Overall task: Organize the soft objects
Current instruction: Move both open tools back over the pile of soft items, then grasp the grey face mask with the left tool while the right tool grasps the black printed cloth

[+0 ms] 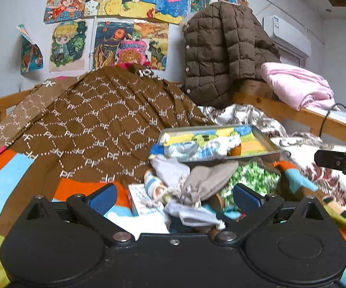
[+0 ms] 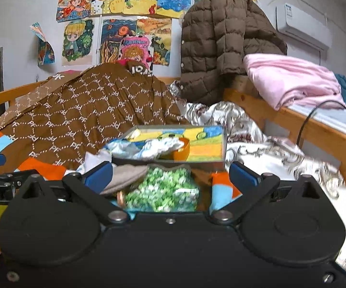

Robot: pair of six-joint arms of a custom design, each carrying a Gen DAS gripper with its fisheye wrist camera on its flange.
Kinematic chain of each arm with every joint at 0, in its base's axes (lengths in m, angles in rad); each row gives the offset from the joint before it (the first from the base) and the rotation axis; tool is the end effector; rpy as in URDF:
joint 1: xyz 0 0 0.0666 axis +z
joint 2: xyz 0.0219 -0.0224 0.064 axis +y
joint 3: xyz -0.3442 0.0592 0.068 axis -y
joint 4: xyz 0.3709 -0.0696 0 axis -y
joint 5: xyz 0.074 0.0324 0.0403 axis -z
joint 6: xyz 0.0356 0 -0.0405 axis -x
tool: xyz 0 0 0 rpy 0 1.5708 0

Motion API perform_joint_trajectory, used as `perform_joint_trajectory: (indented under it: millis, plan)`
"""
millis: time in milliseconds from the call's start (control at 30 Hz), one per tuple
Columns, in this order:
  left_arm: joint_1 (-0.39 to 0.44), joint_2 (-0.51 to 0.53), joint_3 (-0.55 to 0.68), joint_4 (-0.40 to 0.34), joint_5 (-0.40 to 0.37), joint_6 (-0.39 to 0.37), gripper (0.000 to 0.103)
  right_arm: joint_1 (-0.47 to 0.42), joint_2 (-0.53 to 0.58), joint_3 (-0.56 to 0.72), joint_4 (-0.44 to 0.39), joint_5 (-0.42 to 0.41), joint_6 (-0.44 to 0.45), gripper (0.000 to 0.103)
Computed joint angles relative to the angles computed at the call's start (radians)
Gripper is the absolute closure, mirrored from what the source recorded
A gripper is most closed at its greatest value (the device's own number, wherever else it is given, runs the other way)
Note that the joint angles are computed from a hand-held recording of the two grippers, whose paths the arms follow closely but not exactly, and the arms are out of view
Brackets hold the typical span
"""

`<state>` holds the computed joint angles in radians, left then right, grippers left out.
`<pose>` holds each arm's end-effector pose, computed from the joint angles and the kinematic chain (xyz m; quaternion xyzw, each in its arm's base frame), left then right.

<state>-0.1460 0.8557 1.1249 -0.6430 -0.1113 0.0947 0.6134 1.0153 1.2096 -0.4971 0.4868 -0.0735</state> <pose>0.3041 -0.0411 0.4936 -0.0102 0.8254 -0.0219 0.5640 0.3064 0.1948 0.4989 -0.0709 0.7917 0.0108 0.6067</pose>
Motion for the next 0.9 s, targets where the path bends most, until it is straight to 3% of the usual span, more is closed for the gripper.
perform_joint_trajectory:
  millis: [333, 500, 733, 900]
  plan:
    - [0.006, -0.065, -0.078, -0.073, -0.018, 0.003, 0.001, 0.042, 0.016, -0.052, -0.028, 0.029, -0.054, 0.000]
    - [0.014, -0.081, -0.095, -0.138, -0.018, 0.018, 0.001, 0.048, 0.034, -0.050, -0.067, -0.010, -0.116, 0.000]
    - [0.014, -0.117, -0.123, -0.173, 0.005, -0.072, 0.001, 0.066, 0.044, -0.103, -0.074, -0.055, -0.162, 0.000]
    - [0.011, -0.124, -0.126, -0.188, 0.012, -0.092, 0.001, 0.075, 0.049, -0.123, -0.082, -0.080, -0.186, 0.000]
